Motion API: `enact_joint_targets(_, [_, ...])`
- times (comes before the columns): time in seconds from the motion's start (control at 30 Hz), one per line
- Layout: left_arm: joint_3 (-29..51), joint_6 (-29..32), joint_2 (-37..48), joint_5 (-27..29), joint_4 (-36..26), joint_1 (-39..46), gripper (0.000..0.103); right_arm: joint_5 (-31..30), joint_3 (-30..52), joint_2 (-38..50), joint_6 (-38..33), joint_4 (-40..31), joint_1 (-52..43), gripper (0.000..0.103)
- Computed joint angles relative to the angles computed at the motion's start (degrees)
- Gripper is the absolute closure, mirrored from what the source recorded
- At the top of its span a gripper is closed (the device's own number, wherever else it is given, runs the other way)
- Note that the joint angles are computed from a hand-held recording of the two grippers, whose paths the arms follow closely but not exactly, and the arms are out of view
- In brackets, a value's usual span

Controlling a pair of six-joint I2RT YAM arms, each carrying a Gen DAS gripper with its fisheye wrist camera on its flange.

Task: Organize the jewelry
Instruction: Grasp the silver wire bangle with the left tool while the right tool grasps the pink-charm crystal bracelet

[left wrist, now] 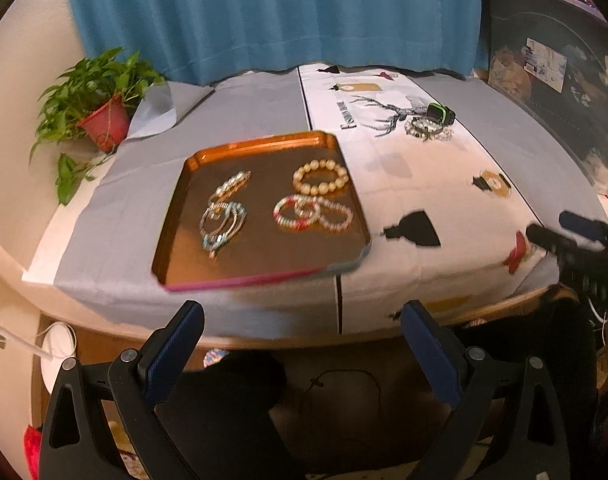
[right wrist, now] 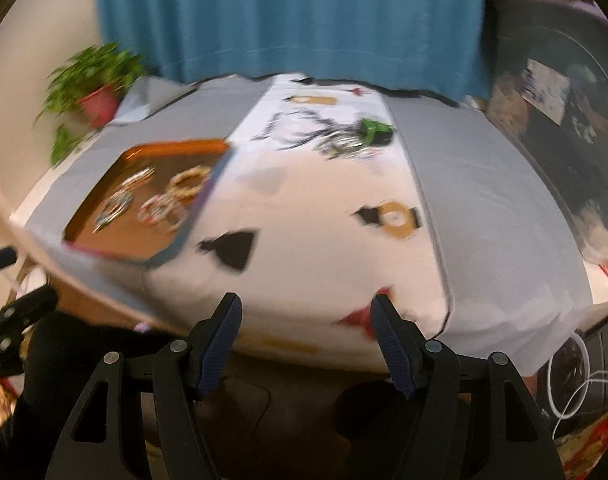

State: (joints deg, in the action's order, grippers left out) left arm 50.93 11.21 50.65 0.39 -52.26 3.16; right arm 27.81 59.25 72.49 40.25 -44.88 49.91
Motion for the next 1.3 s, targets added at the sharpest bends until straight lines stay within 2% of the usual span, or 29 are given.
enact_joint_targets(0.1, [1.72,-1.82,4.72,-1.69,2.91,-3.06,0.005,-4.36,-0.73,1.39,-6.28,6.43,-10.75,0.035])
enact_joint_targets(0.2, [3.60,-2.84,9.45,-2.80,5.37,-5.10,0.005,-8.66,1.35,6.94,-10.68,12.61,-20.95,0.035])
enact_joint_targets(0.33, [6.24,-3.57,16.21,-4.05,8.79,-6.96,0.005,-13.80,9.03,18.61,-13.87,18.43,-30.25,0.035])
enact_joint_targets(0.53, [9.24,-3.76,23.83,-4.58,11.89,-7.39,0.005,-16.12,25.21,37.26,-15.05,17.19,-34.97,0.035])
enact_joint_targets(0.73, [10.42,-3.51,27.84,-5.53,13.63,-7.48,0.005,-16.39,32.95,45.37,-16.26,15.92,-34.99,0.035])
enact_joint_targets(0.8, [10.79,-3.65,28.98,-5.69,13.71,-7.54,0.005,-13.54,34.92,47.35,-18.40,14.52,-34.01,0.032])
enact_joint_targets(0.9, [10.87,-3.80,29.30,-6.10,13.73,-8.12,0.005,-11.17,29.98,44.74,-19.54,17.68,-33.38,0.028])
enact_joint_targets(1.07, [11.39,-4.28,29.34,-6.76,13.68,-9.72,0.005,-10.69,14.76,34.07,-17.42,22.05,-34.36,0.026])
enact_joint_targets(1.17, [12.34,-5.06,29.93,-7.00,13.36,-12.16,0.005,-10.53,6.05,27.42,-18.50,24.76,-35.07,0.024])
enact_joint_targets(1.3, [15.92,-6.39,33.01,-6.48,14.00,-16.23,0.005,-11.59,-0.10,22.29,-19.52,26.23,-36.66,0.021])
